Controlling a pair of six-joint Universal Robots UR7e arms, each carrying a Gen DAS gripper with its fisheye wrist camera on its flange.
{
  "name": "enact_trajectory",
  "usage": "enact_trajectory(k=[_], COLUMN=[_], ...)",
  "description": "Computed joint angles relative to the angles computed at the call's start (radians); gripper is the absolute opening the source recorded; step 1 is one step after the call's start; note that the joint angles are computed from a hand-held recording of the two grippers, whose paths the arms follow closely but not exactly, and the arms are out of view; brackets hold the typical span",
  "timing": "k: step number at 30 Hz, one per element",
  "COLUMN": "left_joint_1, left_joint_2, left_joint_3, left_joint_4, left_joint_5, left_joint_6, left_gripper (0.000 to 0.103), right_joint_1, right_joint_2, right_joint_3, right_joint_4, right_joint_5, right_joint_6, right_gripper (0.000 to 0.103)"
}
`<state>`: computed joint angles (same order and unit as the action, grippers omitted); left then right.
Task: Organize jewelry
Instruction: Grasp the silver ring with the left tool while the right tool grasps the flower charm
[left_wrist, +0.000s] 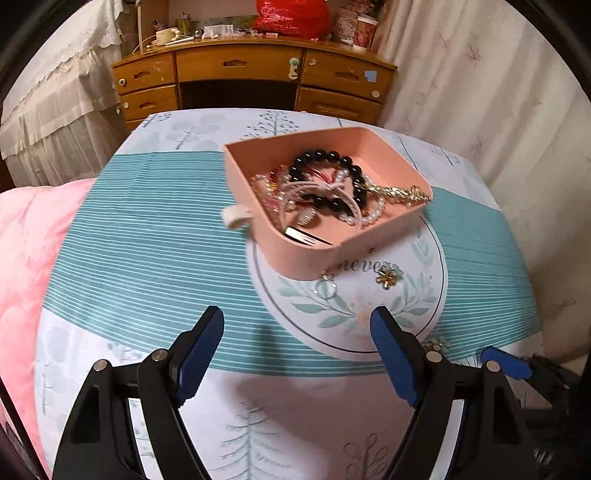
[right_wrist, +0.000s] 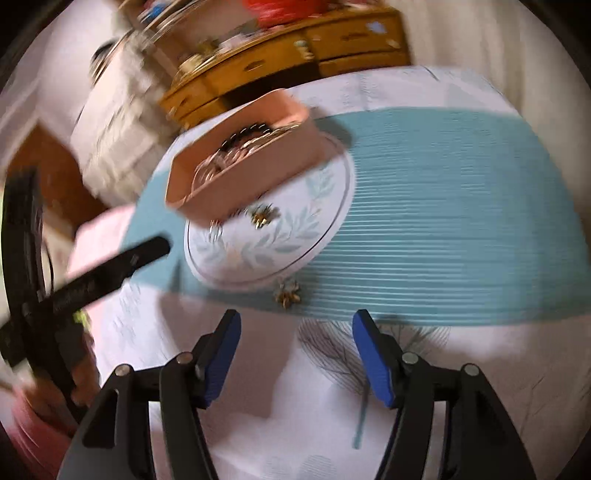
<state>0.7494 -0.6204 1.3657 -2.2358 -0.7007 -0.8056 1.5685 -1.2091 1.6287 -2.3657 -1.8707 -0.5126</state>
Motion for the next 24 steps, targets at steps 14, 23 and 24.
enact_trajectory(k=[14, 23, 24], left_joint_1=[0.011, 0.012, 0.012], left_joint_2=[0.108, 0.150, 0.152], left_joint_3=[-0.093, -0.137, -0.139], left_joint_4=[0.031, 0.054, 0.055], left_joint_5=[0.047, 0.146, 0.149], left_joint_6=[-0.017, -0.009, -0.014], left_gripper=[0.055, 0.033, 0.033], right_joint_1=[0.000, -0.015, -0.014], right_joint_2=[0.001, 0.013, 0.013], right_joint_3=[0.127, 0.115, 0.118], right_joint_4=[-0.270, -0.237, -0.242], right_joint_5=[-0.055, 0.010, 0.009], right_joint_6=[-0.491, -0.428, -0.435], right_gripper=[0.063, 0.059, 0.058])
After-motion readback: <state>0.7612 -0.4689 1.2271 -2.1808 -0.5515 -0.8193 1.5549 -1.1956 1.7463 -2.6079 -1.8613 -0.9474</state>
